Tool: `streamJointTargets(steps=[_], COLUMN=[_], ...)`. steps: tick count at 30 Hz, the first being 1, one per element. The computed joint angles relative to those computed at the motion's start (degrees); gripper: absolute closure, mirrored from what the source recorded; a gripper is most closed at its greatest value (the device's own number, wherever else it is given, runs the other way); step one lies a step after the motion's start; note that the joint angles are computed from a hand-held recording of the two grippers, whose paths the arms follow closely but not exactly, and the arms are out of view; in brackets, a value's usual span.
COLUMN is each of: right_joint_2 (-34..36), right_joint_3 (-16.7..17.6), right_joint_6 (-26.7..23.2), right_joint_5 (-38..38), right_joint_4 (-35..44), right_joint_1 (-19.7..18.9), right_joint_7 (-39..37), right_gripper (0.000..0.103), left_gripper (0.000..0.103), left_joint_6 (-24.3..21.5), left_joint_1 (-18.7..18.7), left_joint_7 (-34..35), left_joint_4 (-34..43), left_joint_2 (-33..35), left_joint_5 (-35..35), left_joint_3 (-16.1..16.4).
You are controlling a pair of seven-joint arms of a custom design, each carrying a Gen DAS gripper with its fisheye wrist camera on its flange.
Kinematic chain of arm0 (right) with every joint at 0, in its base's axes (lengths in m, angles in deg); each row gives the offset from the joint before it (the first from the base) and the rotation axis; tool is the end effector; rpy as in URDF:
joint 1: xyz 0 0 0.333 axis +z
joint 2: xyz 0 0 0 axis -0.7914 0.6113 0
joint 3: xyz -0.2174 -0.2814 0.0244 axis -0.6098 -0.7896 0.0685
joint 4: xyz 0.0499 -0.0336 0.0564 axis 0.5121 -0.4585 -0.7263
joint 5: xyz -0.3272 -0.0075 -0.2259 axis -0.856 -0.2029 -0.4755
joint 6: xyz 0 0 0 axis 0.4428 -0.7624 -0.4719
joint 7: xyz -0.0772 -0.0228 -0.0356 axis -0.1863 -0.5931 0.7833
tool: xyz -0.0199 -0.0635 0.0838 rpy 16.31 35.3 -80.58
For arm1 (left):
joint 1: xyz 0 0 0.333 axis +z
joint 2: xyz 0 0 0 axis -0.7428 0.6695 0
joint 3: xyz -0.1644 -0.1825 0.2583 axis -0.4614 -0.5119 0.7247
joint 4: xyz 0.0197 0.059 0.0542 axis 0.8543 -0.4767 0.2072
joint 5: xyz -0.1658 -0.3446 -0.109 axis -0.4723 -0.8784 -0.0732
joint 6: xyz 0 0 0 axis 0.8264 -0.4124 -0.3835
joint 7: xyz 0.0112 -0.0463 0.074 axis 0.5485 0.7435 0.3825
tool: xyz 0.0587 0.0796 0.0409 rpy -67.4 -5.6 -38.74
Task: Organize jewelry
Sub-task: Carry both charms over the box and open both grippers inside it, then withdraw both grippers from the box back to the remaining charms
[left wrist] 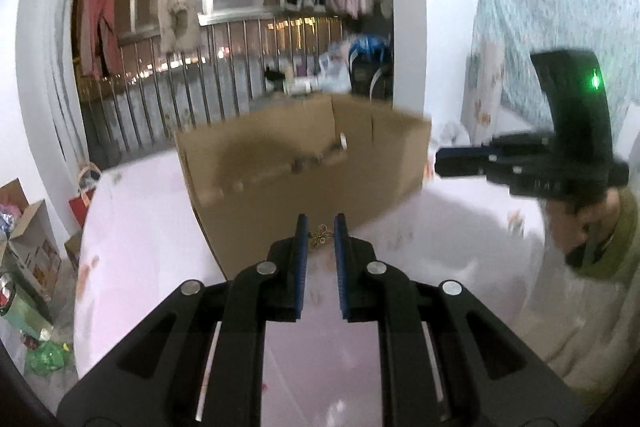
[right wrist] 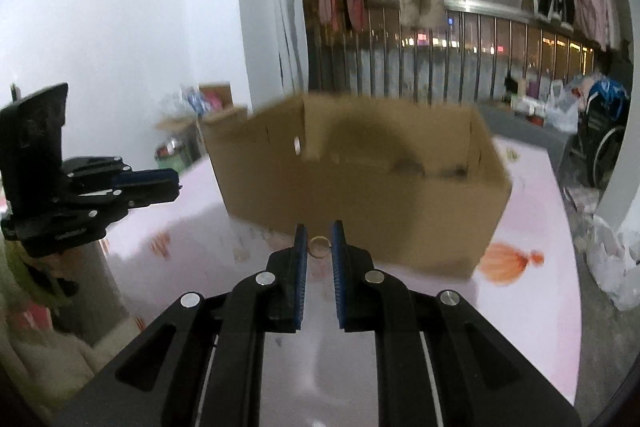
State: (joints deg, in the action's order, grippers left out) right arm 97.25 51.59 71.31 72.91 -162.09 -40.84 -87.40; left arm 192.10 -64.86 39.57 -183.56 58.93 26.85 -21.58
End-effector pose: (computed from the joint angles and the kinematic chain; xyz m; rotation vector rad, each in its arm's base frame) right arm 0.6136 0.1389 0.4412 -1.8811 0.8961 -0.4418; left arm 0.5572 -0.1915 0.4086 -1.2656 1.8049 -1.1034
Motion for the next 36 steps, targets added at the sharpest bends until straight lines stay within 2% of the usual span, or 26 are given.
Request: streamJointTargets(steps=[3, 6, 9, 14, 15, 17, 21, 23, 24, 27, 30, 32, 36], right_joint_2=[0.28, 2.56, 7.28, 17.35, 18.69, 20.81, 24.94, 25.64, 26.01, 26.51, 26.12, 25.18, 23.33], right_joint_3=[-0.02, 0.17, 0.89, 0.25, -0.05, -0.36, -0.81, 0.16, 0.67, 3.16, 6.30, 7.59, 9.43], right_joint_6=[-2.38, -5.05, -5.58, -9.54, -10.24, -10.64, -13.93, -14.07, -13.78, -13.22, -12.40, -10.76, -8.80], right_joint_5=[0.99, -2.33, -10.20, -29.52, -32.66, -37.41, -45.99, -47.59, -48.22, -48.49, -47.31, -46.32, -43.76], right_joint_4=[2.87, 7.64, 14.27, 27.23, 29.11, 31.79, 37.45, 38.06, 38.44, 38.79, 38.00, 36.56, 34.29], right_joint_1=[-0.46, -0.89, -0.94, -0.01, 0.38, 0.97, 1.64, 0.97, 0.61, -1.51, -4.49, -5.74, -7.77], right_joint_7=[0.10, 4.64, 12.25, 34.58, 37.72, 42.40, 51.35, 52.90, 53.64, 54.62, 53.96, 52.79, 49.07], right_gripper=[0.091, 0.091, 0.091, 0.091, 0.091, 0.090, 0.090, 0.088, 0.083, 0.081, 0.081, 0.081, 0.081], left_gripper=[0.091, 0.091, 0.091, 0.091, 0.091, 0.091, 0.091, 0.091, 0.090, 0.080, 0.079, 0.079, 0.079], left_joint_6=[-0.67, -3.91, -8.29, -18.14, -19.91, -23.35, -27.25, -28.82, -29.37, -30.89, -29.95, -28.87, -25.77], left_joint_1=[0.67, 1.47, 0.25, 1.26, 1.70, 4.16, 4.78, 3.90, 3.79, 4.56, 6.01, 5.46, 6.43], left_joint_7=[-0.14, -0.21, 1.86, -1.83, -2.61, -3.81, -6.53, -8.40, -9.11, -11.15, -12.90, -14.79, -18.07], left_joint_4=[2.54, 6.51, 11.96, 21.81, 23.70, 27.06, 31.18, 32.81, 33.21, 34.06, 33.17, 32.36, 30.15], left_joint_2=[-0.41, 0.40, 2.89, 8.57, 9.79, 11.79, 14.30, 15.27, 15.43, 15.77, 15.12, 14.61, 13.07], left_joint_5=[0.60, 2.15, 2.06, 5.82, 6.61, 8.81, 11.31, 12.46, 13.15, 14.87, 16.56, 17.84, 19.96], left_joint_3=[0.16, 0.54, 2.87, 4.85, 4.86, 2.85, 3.12, 4.63, 4.96, 4.56, 3.22, 4.15, 3.65])
